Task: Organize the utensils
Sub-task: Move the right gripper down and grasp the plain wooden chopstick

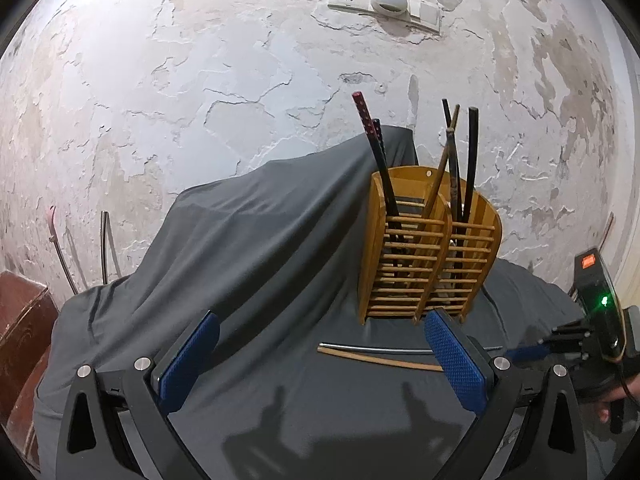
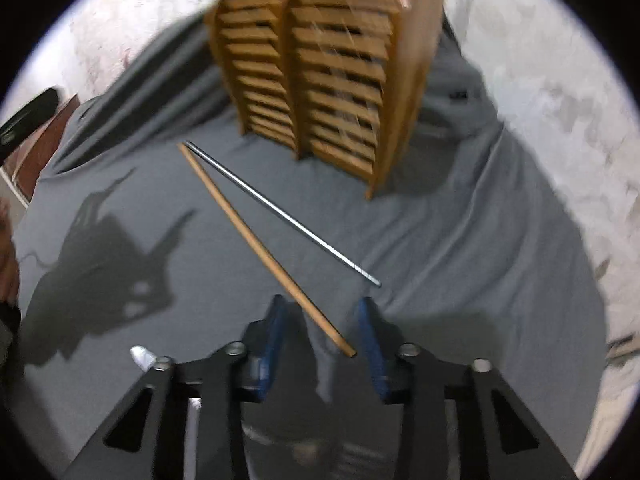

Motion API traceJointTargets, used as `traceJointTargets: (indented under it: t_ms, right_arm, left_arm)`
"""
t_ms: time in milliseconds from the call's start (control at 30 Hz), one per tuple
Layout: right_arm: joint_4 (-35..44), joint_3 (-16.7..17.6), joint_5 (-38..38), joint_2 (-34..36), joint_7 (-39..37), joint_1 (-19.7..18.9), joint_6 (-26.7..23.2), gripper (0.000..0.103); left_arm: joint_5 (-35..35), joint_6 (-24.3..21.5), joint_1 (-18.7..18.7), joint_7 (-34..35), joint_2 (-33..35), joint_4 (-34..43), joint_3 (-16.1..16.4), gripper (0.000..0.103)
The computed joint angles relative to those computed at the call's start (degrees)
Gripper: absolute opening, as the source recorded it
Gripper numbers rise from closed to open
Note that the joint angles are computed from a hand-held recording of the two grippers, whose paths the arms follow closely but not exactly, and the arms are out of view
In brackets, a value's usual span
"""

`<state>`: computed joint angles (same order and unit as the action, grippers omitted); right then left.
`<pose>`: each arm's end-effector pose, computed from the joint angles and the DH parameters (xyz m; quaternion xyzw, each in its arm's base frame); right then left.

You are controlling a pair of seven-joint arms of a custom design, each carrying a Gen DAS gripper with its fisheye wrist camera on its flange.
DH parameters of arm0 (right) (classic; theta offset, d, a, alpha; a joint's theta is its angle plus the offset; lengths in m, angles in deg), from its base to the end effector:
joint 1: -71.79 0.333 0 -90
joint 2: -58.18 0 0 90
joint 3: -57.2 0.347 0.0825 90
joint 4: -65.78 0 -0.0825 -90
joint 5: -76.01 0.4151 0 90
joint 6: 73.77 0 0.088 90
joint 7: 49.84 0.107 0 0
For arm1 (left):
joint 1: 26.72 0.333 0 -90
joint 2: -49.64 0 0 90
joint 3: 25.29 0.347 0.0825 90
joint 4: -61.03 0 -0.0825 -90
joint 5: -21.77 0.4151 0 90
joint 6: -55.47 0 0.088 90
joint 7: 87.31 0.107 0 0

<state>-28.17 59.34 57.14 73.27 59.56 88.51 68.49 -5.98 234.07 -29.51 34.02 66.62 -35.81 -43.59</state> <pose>0.6832 0.2316 0.5477 -0.7322 0.6062 -0.2391 0.1979 0.6970 -0.1917 0.5792 -0.4755 0.6912 -0.4612 0.2888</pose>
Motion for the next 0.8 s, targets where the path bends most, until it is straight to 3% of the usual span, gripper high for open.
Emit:
traceJointTargets:
  t_ms: [133, 200, 267, 300, 333, 433, 533, 700, 767, 800]
  right_arm:
    - [0.6, -0.19, -3.52, -0.18, -0.29, 1.43, -2.17, 0.01]
    - [-0.71, 0.14, -4.08, -1.14, -0.26, 1.87, -2.09, 0.009]
    - [-3.76, 0.48, -3.93, -3.39, 0.56, 1.98, -0.08, 0.008]
    - [-5.17, 0.61, -3.9, -4.49, 1.1, 1.97, 0.99, 0.002]
    - [-7.24, 1.0, -2.79, -6.26, 1.28, 1.74, 2.76, 0.002]
    - [-11.29, 1.49, -3.49, -10.17, 3.34, 1.89, 6.24, 0.001]
    - [-13.57, 2.14, -4.27, -13.17, 4.64, 2.0, 8.58, 0.001]
    - [-10.87, 2.79, -7.22, -12.19, 6.32, 2.25, 3.94, 0.005]
    - [-9.77, 2.28, -6.92, -10.01, 6.25, 1.8, 3.46, 0.022]
    - [-9.52, 1.94, -6.38, -9.08, 5.7, 1.42, 3.98, 0.039]
  left_arm:
    - [0.93, -0.15, -0.48, -0.08, 0.35, 0.15, 0.33, 0.103]
    - [-0.12, -0.11, 0.97, 1.53, 0.6, 0.31, -1.61, 0.103]
    - [-3.29, 0.23, 4.43, 5.66, 0.86, 0.38, -6.12, 0.103]
    - [-5.87, 0.47, 7.06, 8.97, 1.04, 0.38, -9.55, 0.103]
    - [-9.14, 0.66, 10.31, 13.3, 1.31, 0.44, -13.82, 0.103]
    - [-16.89, 1.41, 16.62, 23.56, 1.79, 0.46, -22.32, 0.103]
    - [-22.58, 3.02, 20.37, 31.06, 2.08, 0.33, -27.66, 0.103]
    - [-25.25, 1.72, 17.45, 32.59, 1.32, 0.75, -24.13, 0.103]
    - [-26.25, 2.28, 16.02, 33.6, 1.26, 0.92, -22.69, 0.103]
    - [-26.74, 2.5, 15.31, 34.14, 1.26, 1.03, -22.0, 0.103]
